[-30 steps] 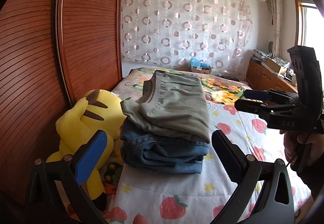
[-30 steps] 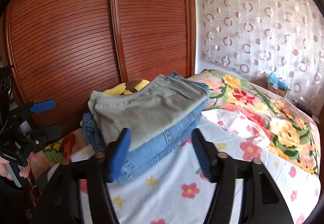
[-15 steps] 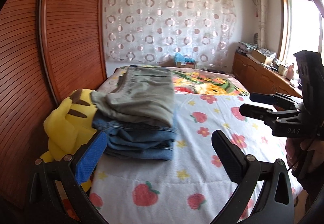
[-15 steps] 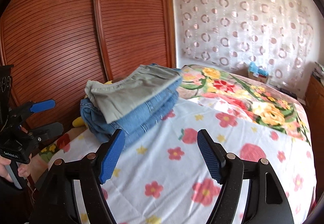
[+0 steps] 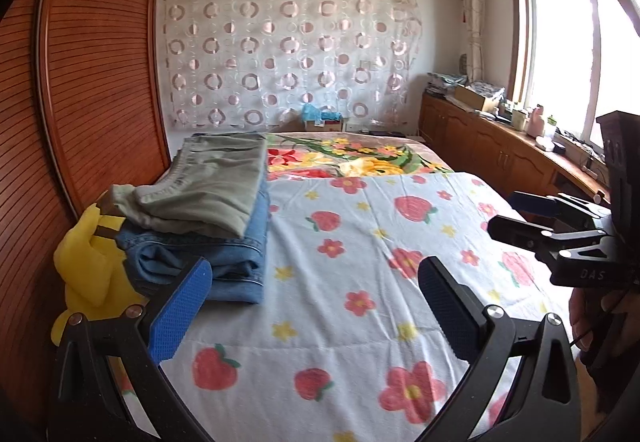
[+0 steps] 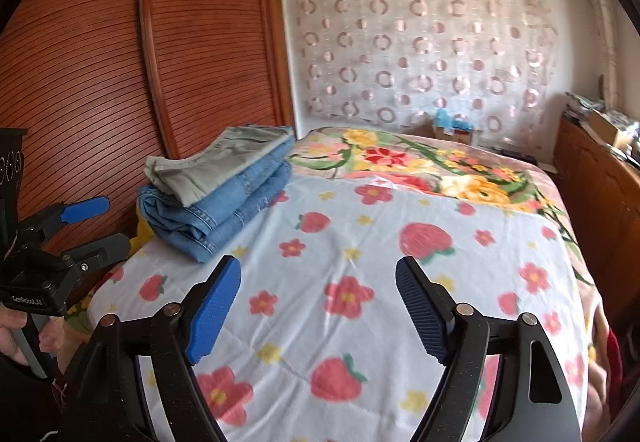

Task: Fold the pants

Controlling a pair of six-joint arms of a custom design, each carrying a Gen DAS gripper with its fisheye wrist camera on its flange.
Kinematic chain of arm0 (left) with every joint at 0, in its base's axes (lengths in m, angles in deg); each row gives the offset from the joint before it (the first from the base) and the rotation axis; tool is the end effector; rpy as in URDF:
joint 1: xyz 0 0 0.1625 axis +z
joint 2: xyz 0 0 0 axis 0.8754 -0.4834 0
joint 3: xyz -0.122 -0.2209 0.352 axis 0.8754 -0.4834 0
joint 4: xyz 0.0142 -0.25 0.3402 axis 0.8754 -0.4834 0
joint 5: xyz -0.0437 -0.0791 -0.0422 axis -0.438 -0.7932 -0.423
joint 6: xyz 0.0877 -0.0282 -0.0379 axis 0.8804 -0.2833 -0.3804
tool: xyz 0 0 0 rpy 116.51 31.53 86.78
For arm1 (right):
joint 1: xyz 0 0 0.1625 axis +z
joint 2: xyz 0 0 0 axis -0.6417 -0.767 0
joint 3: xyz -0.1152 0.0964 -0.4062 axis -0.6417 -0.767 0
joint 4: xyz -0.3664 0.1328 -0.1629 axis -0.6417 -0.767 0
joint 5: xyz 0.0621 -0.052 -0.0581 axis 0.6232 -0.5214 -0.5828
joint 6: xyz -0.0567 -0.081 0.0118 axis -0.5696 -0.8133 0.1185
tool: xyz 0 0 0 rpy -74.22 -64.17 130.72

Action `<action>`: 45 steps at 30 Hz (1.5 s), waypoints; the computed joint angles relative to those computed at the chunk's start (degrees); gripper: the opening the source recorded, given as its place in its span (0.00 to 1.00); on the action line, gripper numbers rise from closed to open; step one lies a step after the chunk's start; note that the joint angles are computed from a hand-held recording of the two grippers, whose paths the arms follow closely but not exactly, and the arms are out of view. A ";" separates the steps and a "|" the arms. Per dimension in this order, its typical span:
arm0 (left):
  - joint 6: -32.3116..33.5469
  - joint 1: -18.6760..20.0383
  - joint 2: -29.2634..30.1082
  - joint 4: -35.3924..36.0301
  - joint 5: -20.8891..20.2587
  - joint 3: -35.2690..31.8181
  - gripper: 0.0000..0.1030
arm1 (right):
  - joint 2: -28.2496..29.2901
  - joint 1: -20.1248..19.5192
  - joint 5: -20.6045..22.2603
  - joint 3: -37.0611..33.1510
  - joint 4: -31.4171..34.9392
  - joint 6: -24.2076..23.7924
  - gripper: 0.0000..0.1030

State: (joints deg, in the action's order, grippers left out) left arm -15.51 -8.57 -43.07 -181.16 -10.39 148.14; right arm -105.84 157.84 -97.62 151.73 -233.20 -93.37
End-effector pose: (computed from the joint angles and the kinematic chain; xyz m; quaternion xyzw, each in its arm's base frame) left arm -0.0273 -0.3883 0.3403 0.1611 0.8094 -0.4625 0.3239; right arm 0.3866 -0.5035 0.0394 0.4193 -0.8222 0.3572 0.1438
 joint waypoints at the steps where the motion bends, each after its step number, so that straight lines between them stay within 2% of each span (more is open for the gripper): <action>1: -0.43 -0.57 -0.16 0.37 0.15 0.35 1.00 | -0.15 0.33 -0.82 0.77 -1.17 0.59 0.80; 9: -5.36 -5.13 -1.70 4.00 2.35 2.98 1.00 | -0.69 2.47 -6.55 5.34 -8.35 4.67 0.80; 12: -6.58 -6.69 -2.08 4.93 3.19 3.44 1.00 | -0.54 3.84 -9.31 5.60 -9.12 6.35 0.80; 22: -10.45 -12.84 -6.75 12.23 5.74 2.79 1.00 | 0.61 8.42 -14.90 5.86 -15.94 7.18 0.80; 28: -11.08 -15.66 -8.11 13.64 8.20 2.68 1.00 | 1.45 10.44 -15.85 7.30 -21.25 6.99 0.80; 34: -10.72 -16.62 -8.42 13.15 9.37 2.90 1.00 | 2.16 10.28 -15.77 8.70 -25.12 5.96 0.80; 45: -10.63 -16.77 -8.70 13.07 9.62 3.04 1.00 | 2.23 9.48 -15.38 8.79 -26.29 5.35 0.80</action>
State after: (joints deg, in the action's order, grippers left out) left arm -26.14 -25.34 -51.77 -168.10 -0.76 151.18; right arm -103.61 167.32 -112.99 160.51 -259.49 -88.02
